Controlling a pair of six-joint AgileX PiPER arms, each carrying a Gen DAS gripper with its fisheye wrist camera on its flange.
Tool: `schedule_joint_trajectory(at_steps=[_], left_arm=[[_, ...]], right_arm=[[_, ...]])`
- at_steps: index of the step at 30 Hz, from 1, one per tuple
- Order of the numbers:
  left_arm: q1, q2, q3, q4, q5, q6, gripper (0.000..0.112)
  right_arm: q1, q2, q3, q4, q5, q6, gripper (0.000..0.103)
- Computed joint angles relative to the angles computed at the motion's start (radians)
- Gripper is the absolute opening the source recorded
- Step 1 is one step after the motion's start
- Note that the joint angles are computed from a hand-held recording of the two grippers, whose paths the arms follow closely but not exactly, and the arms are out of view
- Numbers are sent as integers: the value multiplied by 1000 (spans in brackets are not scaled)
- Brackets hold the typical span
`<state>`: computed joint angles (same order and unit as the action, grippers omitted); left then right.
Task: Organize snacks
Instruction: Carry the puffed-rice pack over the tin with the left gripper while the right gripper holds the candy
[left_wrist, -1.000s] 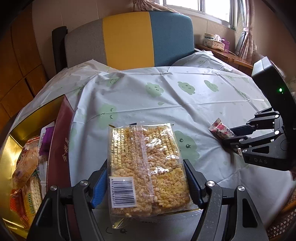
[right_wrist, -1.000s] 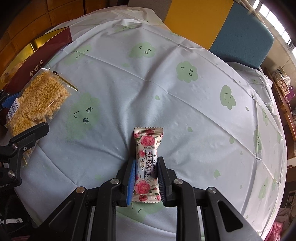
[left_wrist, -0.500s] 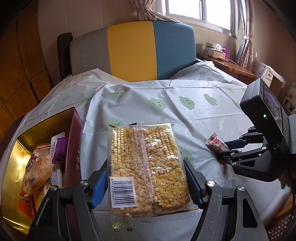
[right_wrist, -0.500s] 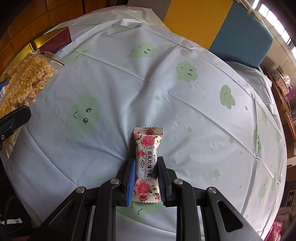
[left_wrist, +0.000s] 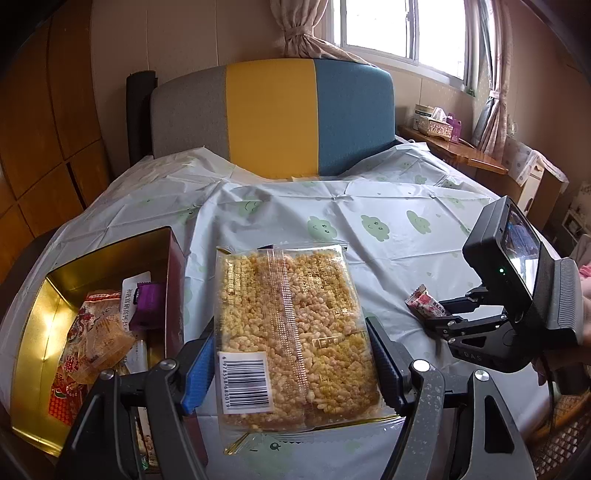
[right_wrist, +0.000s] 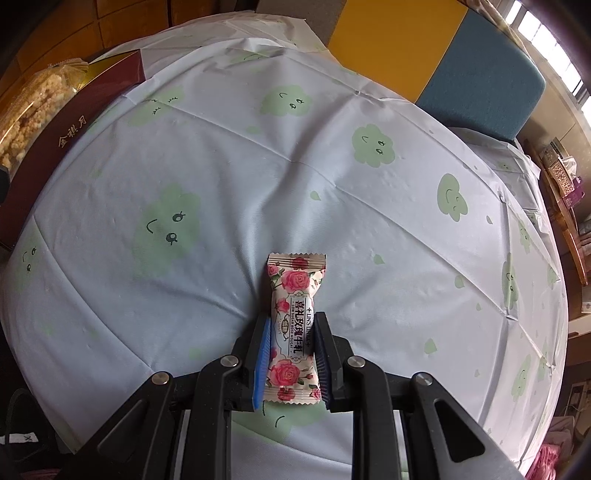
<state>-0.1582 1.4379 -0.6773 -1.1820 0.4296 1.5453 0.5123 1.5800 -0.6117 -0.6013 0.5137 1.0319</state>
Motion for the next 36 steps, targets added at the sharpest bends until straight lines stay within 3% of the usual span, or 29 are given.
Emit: schedule_joint_trajectory(at_steps=[20,28,36], left_arm=[[172,-62,-59,60,159,-61,74],[310,-14,-138,69,217,-89,74],[495,70,-217,50,217,-56,74]], right_arm=[[18,-1,-2,-16,19,8,23],[20,0,-1,-20,20,9,23],[26,0,-2,-26,28,13,23]])
